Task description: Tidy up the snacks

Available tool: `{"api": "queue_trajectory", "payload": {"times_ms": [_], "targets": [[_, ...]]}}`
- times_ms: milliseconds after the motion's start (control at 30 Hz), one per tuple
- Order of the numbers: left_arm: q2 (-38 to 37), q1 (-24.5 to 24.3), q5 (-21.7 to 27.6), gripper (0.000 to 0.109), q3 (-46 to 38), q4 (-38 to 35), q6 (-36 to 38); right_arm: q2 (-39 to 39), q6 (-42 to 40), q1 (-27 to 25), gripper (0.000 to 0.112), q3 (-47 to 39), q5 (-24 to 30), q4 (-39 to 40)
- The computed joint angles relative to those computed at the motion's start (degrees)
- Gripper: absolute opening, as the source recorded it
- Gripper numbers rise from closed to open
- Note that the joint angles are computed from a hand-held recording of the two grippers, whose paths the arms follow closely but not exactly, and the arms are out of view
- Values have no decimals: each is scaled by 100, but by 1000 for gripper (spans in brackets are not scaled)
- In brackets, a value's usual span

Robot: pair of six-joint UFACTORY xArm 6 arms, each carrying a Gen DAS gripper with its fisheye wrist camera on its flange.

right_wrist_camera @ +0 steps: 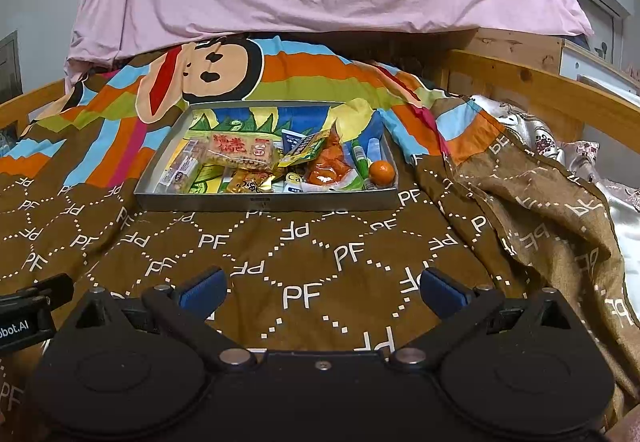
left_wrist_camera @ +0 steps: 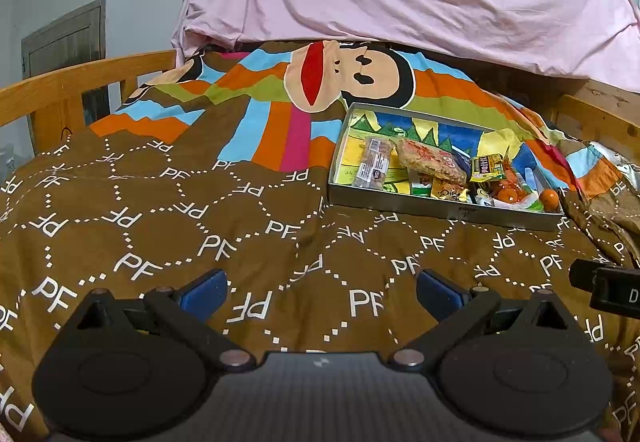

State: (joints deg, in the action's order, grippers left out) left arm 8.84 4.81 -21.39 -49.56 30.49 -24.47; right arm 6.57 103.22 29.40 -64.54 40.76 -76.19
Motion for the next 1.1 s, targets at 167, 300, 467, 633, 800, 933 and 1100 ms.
{"api": "queue_trajectory", "payload": {"times_ms": [167,300,467,633,800,933,1100], "targets": [[-4,-8,3,103,3,-28,20,8,28,-7,102,18,-17,-17],[-9,-7,10,103,3,-17,12,8,22,-11,102,16,-21,-12],[-16,-7,21,103,4,-12,6,10,26,-11,102,23,-25,-10],[-19,-11,27,103,2,-8,0,14,25,-21,102,24,-37,-11],[-27,-8,34,103,5,4,-15,17,32,-19,102,29,-37,-11],[-3,-4,46,103,-16,94,-92,13,21,-15,102,28,-36,2],[-4,-4,74,103,-11,168,-111,20,1,-27,102,16,-48,12]]}}
